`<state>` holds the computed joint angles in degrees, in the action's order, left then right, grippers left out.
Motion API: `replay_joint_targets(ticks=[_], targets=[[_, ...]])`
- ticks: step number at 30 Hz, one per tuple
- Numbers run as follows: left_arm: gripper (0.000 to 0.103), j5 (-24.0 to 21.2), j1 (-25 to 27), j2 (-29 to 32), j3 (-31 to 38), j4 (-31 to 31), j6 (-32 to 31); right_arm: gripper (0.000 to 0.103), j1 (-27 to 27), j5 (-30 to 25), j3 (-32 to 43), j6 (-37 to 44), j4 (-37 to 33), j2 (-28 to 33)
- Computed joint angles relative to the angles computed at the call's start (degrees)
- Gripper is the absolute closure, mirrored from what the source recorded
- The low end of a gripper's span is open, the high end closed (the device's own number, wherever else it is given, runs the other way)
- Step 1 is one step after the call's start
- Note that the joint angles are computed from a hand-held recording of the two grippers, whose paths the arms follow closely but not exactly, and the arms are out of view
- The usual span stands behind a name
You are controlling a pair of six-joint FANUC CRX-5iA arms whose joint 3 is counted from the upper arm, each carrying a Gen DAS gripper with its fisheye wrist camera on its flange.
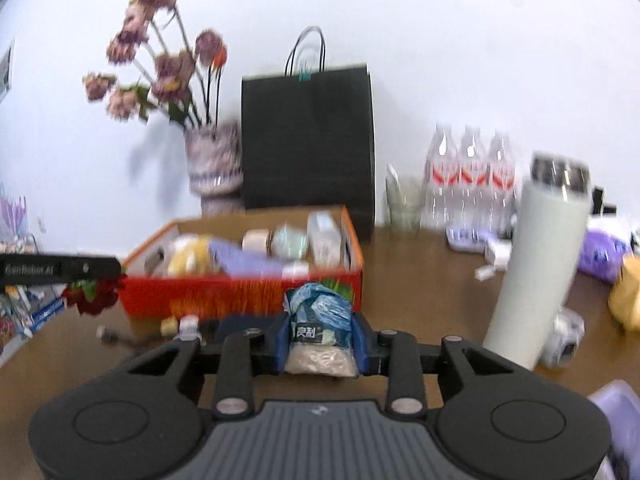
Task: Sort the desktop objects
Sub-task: 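Carry the clip and tissue pack into the box while opening both tools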
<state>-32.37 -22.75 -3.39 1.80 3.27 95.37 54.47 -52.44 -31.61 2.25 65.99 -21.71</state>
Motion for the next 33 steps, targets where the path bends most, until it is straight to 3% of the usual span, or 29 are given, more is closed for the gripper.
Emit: replay_joint_targets(ticks=[3, 7, 9, 11, 13, 16, 19, 20, 24, 28, 33], targets=[[0.06, -0.78, -0.03, 4.97, 5.96, -0.2, -1.63, 0.073, -6.39, 7.47, 5.83, 4.93, -3.72, 3.75], [0.06, -8.01, 0.38, 14.98, 18.4, -0.55, -1.04, 0.072, -12.3, 13.57, 17.16, 15.45, -16.03, 12.18], [0.06, -14.71, -0.99, 21.59, 28.08, -7.19, 2.03, 0.072, -14.44, 10.67, 25.82, 25.33, -25.24, 18.43], [0.06, -21.04, -1.4, 27.39, 35.86, -9.46, 1.36, 0.072, -16.34, 3.04, 37.17, 35.95, -34.72, 26.24], [0.06, -24.57, -1.05, 31.16, 40.39, -9.16, 2.07, 0.072, -16.85, -3.39, 45.07, 42.86, -34.34, 33.43], [0.053, -24.42, 0.6, 32.7, 40.75, -4.14, 0.32, 0.061, -17.31, -10.36, 54.07, 49.5, -33.71, 41.66], [0.04, -24.23, 0.69, 31.88, 40.9, -5.76, 1.12, 0.048, -18.28, -12.54, 58.71, 52.85, -36.04, 44.98], [0.035, -23.9, 0.84, 30.99, 40.23, -6.48, 1.62, 0.038, -18.29, -13.42, 59.32, 52.45, -35.56, 45.4], [0.022, -22.55, 1.59, 27.48, 37.38, -7.63, 2.5, 0.029, -18.93, -13.05, 58.84, 49.75, -38.43, 43.13], [0.004, -21.99, 2.0, 23.41, 33.9, -8.98, 3.63, 0.029, -19.08, -14.17, 59.05, 46.65, -41.78, 40.59], [0.001, -24.68, 1.68, 19.63, 31.28, -11.82, 5.88, 0.019, -17.25, -15.76, 57.93, 47.26, -46.45, 36.42]])
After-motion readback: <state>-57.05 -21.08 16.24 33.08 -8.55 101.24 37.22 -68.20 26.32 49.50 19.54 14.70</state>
